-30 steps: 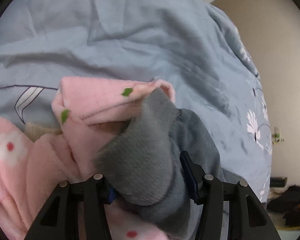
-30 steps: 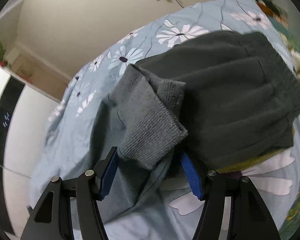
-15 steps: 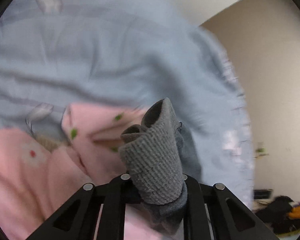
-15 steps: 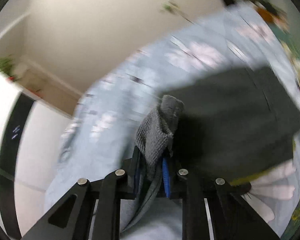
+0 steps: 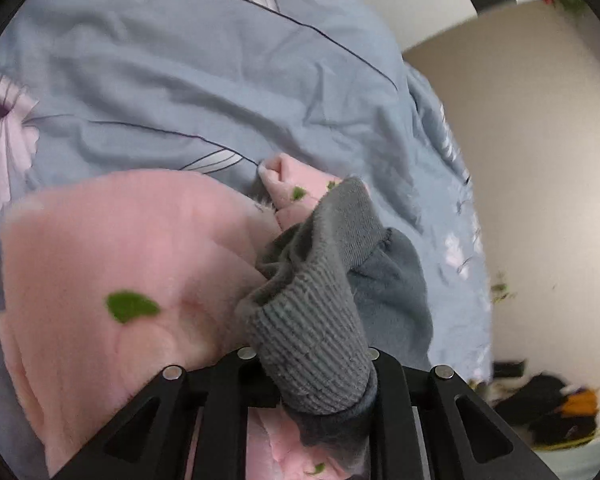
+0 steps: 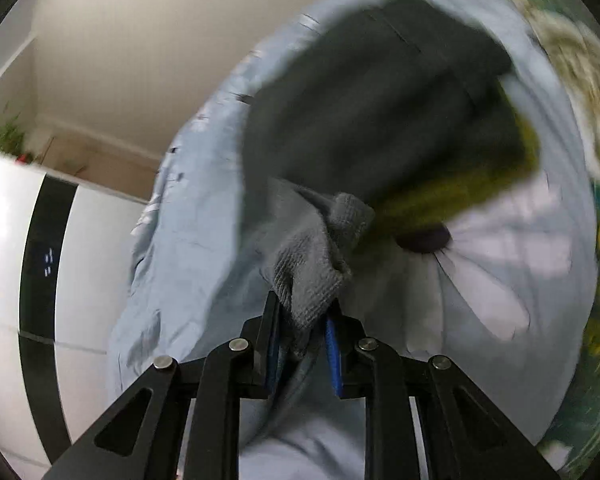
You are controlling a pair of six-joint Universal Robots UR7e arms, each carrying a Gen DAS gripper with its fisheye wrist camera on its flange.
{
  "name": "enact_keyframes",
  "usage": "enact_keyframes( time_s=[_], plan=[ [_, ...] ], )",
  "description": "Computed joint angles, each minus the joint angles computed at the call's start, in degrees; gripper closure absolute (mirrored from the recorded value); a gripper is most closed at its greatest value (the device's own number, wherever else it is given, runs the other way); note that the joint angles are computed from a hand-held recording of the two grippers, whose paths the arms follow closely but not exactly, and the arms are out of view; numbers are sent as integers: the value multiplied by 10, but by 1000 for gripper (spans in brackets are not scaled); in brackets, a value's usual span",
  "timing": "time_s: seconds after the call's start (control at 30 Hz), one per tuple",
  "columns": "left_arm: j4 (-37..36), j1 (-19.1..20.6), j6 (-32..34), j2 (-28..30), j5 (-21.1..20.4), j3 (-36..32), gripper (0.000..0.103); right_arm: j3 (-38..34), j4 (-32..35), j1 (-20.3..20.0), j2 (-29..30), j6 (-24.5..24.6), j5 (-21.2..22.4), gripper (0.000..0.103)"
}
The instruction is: Fold clothes
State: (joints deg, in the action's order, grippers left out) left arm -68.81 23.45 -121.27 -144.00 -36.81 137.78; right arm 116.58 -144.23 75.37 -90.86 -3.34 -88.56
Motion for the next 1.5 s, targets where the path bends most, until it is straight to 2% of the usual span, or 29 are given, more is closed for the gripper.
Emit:
enact_keyframes(
  time_s=[0.07, 0.17, 0.23, 0.3, 0.37, 0.43, 0.57, 0.63, 0.7, 0.8, 0.87, 0.93, 1.13, 1.23, 1.33, 1.4, 1.43, 1.5],
  plan=[
    [55, -38, -53, -20, 6, -2, 84, 16, -12, -5, -14, -6, 11, 82],
    [49, -25, -38, 28, 3, -16, 84, 18, -28, 35, -25, -28, -25, 82],
    [39, -6, -18, 61, 8, -21, 84, 16, -54, 83, -19, -53, -76, 82],
    [36, -1, -19, 85, 12, -21, 84, 2, -89, 161, 8, -93, -172, 82],
    [43, 2, -18, 90, 12, -27, 84, 5, -117, 225, 24, -138, -244, 82],
    [40, 6, -13, 89, 14, -27, 84, 4, -135, 283, 47, -172, -275, 82],
    [42, 0, -14, 77, 14, -22, 84, -2, -169, 381, 117, -220, -309, 82],
    [56, -10, -26, 70, 10, -22, 84, -11, -156, 409, 161, -222, -299, 82],
    [56, -13, -26, 66, 11, -21, 84, -19, -147, 437, 213, -224, -311, 82],
    [59, -16, -26, 65, 9, -22, 83, -8, -124, 459, 270, -228, -324, 82],
    [57, -17, -22, 62, 8, -22, 83, 15, -114, 463, 286, -232, -329, 82],
    [56, -17, -21, 61, 7, -21, 83, 37, -113, 463, 296, -234, -337, 82],
    [47, -11, -18, 64, 8, -19, 83, 70, -172, 473, 296, -251, -351, 82],
    [46, -9, -20, 68, 7, -20, 83, 70, -175, 476, 308, -257, -348, 82],
    [57, -14, -28, 75, 3, -25, 82, 73, -150, 473, 312, -261, -352, 81],
    [67, -17, -36, 84, -1, -31, 82, 79, -158, 470, 305, -266, -338, 77],
    [79, -21, -47, 95, -2, -37, 82, 75, -142, 464, 293, -260, -315, 68],
    [102, -29, -68, 115, -4, -48, 83, 67, -112, 452, 270, -248, -267, 61]
  ],
)
